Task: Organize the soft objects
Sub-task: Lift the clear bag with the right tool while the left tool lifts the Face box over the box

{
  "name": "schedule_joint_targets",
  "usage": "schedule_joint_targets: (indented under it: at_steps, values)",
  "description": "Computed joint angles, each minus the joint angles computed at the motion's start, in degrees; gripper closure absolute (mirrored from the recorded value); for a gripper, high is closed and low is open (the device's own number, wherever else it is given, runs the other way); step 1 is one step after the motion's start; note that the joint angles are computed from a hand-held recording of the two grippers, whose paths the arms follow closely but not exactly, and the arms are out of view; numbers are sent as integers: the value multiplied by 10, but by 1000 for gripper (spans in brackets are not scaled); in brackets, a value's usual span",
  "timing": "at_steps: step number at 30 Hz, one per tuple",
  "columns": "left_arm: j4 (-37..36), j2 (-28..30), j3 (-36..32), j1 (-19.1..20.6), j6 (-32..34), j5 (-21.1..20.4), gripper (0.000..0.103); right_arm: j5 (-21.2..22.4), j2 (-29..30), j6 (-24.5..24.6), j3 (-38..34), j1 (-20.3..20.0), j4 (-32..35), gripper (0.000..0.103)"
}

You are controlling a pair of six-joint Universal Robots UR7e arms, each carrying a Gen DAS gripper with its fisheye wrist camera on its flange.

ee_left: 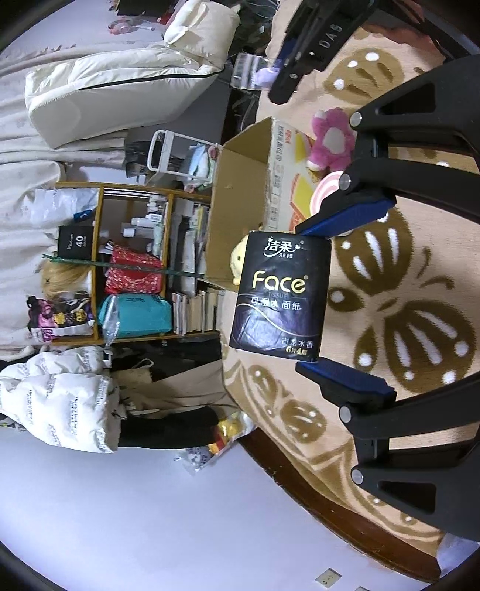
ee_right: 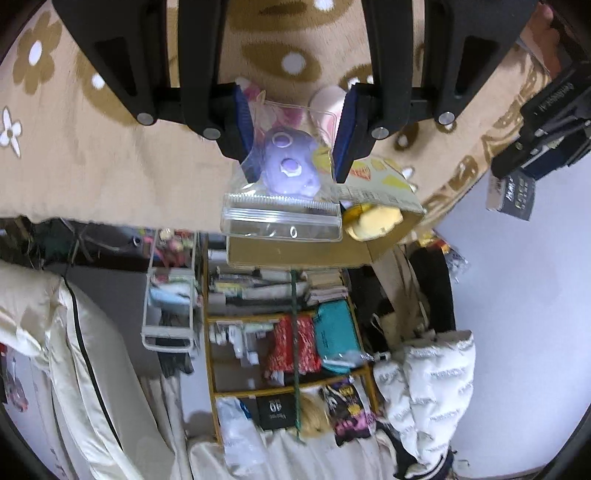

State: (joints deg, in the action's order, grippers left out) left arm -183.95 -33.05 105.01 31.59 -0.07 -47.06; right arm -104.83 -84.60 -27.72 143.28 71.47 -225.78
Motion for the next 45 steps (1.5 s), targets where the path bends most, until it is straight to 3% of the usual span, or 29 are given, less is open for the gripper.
schedule_joint_targets:
  at_steps: [14,24,30,37,45]
  values:
    - [-61,32,-53,-1,91,-32,39,28,-8,-49,-45,20,-3,61]
    - [-51,86,-150,7,162,-54,39,58,4,-73,-90,3,27,61]
    - [-7,120,-213,20,150,-73,39,87,17,-72,-107,-27,41,61]
    - [0,150,-241,34,161,-88,39,115,37,-62,-125,-60,68,61]
    - [63,177,-288,54,139,-125,38,136,45,-43,-140,-73,106,60]
